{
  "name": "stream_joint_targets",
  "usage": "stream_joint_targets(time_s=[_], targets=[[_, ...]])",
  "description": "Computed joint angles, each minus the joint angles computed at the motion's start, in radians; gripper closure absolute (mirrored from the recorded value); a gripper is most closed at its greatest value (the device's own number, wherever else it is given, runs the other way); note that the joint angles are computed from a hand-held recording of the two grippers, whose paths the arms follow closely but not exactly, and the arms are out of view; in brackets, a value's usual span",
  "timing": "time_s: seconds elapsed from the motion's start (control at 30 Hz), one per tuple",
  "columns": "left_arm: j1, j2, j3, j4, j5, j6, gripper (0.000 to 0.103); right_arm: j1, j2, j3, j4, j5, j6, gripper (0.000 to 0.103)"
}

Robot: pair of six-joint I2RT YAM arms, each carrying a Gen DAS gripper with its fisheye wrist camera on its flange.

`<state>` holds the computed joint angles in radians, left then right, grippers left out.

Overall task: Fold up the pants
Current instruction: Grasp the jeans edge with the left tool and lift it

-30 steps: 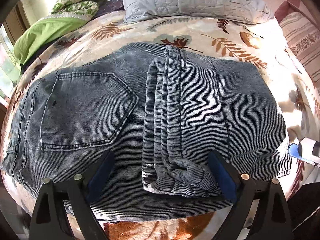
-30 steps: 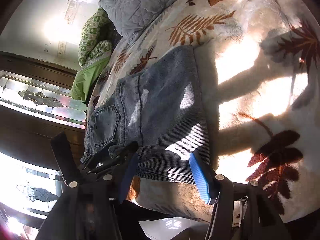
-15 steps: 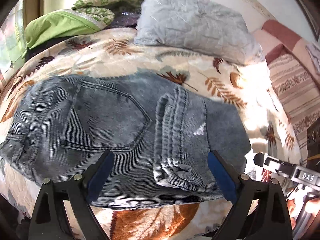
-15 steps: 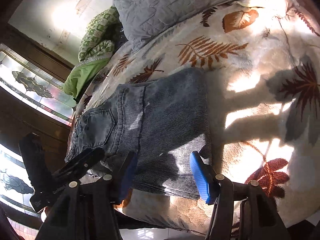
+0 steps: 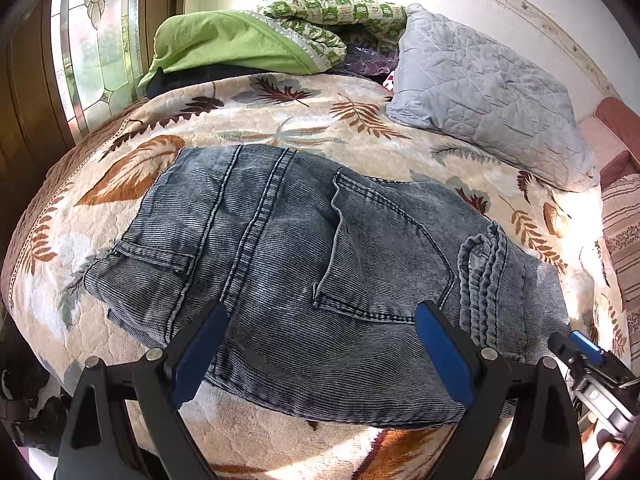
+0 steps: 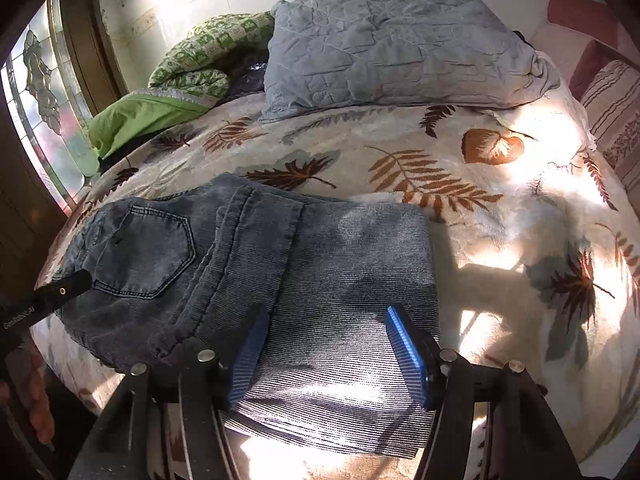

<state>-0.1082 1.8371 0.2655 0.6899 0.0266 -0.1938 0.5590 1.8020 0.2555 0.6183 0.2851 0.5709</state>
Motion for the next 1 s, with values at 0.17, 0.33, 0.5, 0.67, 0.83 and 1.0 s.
stream_joint_targets(time_s=[0.17,0.33,0.5,0.67,0.83,1.0], targets=[[0.002,-0.002,-0.015,0.02,0.009,0.021,0.008,0.04,0.158,0.113,-0.093,0.065,-0.017,0.034],[0.023,0.019,-0.018,0.046,0.039,0.03,0.008,0.013,0.045,0.132,-0.221,-0.013,0.008,0.034],[0.063,0.012,-0.042,0.076,0.077,0.054,0.008,0.034,0.017,0.254,-0.337,-0.003,-0.031,0.034],[0.193,-0.018,-0.092,0.124,0.175,0.081,0.008,-0.069,0.127,0.458,-0.429,-0.131,-0.033,0.034],[0.384,-0.096,-0.126,0.066,0.349,0.092,0.008,-0.114,0.362,0.698,-0.555,-0.152,-0.063,0.026],[0.653,-0.111,-0.107,-0.013,0.555,0.086,0.008,-0.107,0.253,0.589,-0.503,-0.145,-0.03,0.024]])
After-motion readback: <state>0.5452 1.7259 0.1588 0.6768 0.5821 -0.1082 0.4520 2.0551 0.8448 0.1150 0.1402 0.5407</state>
